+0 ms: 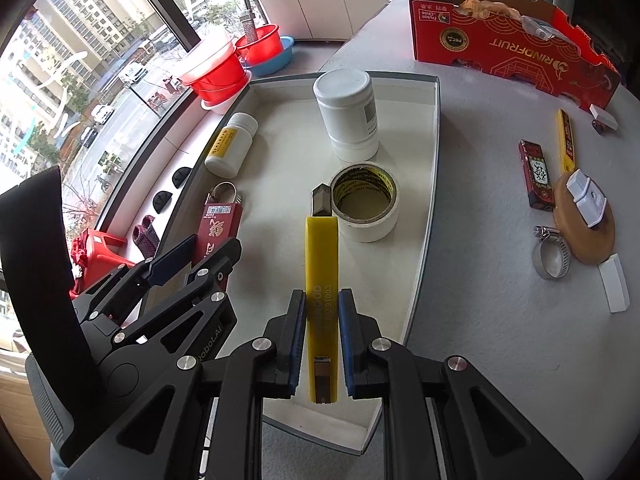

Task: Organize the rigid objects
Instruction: 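Carry red box and yellow knife over the tray and lower them, then open left tool releasing red box while right tool releases yellow knife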

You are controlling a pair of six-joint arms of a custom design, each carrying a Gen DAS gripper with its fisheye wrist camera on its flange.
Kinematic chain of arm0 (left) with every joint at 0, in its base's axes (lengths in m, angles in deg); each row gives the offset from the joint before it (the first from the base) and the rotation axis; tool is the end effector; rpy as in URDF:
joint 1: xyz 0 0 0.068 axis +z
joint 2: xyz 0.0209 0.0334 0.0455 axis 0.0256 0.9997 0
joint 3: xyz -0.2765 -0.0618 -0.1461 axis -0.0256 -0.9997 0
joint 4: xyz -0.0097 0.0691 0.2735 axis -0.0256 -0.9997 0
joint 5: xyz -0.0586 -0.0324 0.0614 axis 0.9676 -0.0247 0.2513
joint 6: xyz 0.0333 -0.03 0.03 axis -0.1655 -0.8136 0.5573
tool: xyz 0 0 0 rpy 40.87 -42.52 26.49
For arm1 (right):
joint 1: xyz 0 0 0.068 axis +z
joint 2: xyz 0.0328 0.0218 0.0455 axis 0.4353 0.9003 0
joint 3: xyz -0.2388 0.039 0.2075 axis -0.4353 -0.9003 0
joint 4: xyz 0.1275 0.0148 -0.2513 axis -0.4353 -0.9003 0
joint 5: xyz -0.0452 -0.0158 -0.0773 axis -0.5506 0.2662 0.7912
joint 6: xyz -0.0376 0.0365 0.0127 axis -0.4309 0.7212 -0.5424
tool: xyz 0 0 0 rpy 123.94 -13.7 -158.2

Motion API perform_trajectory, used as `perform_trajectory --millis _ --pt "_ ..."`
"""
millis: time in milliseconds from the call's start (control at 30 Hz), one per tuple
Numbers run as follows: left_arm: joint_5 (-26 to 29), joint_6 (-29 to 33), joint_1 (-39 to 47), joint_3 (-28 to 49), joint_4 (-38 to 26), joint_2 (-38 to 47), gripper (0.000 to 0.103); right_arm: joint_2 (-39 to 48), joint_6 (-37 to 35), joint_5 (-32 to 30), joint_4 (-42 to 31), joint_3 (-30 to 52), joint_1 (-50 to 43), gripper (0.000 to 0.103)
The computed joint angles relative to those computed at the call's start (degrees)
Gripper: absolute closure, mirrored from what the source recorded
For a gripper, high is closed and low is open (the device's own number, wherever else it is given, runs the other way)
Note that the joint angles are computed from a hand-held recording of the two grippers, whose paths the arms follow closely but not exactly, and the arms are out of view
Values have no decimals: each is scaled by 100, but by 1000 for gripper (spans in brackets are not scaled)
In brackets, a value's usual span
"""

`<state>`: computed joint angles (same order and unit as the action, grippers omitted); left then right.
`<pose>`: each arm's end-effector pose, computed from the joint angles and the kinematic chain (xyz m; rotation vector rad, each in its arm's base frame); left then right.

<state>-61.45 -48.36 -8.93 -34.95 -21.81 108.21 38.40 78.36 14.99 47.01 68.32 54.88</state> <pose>0.1918 -0.0311 0.1131 -0.0647 2.6130 0.0171 0.1988 0.1194 0.1575 -0.1820 2.7984 0.5496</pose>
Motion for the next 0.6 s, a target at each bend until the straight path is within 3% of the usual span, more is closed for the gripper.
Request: perform_trajectory --millis 367,433,500,600 --pt "-55 -12 -53 55 193 314 66 251 -33 42 77 54 20 85" --pt "-20 -16 -35 57 235 334 54 258 -50 122 69 71 50 85" --pt "-107 -78 -8 17 276 277 24 264 -59 190 22 93 64 85" --pt "-29 -140 111 -17 234 134 19 244 -93 141 -4 54 -18 85"
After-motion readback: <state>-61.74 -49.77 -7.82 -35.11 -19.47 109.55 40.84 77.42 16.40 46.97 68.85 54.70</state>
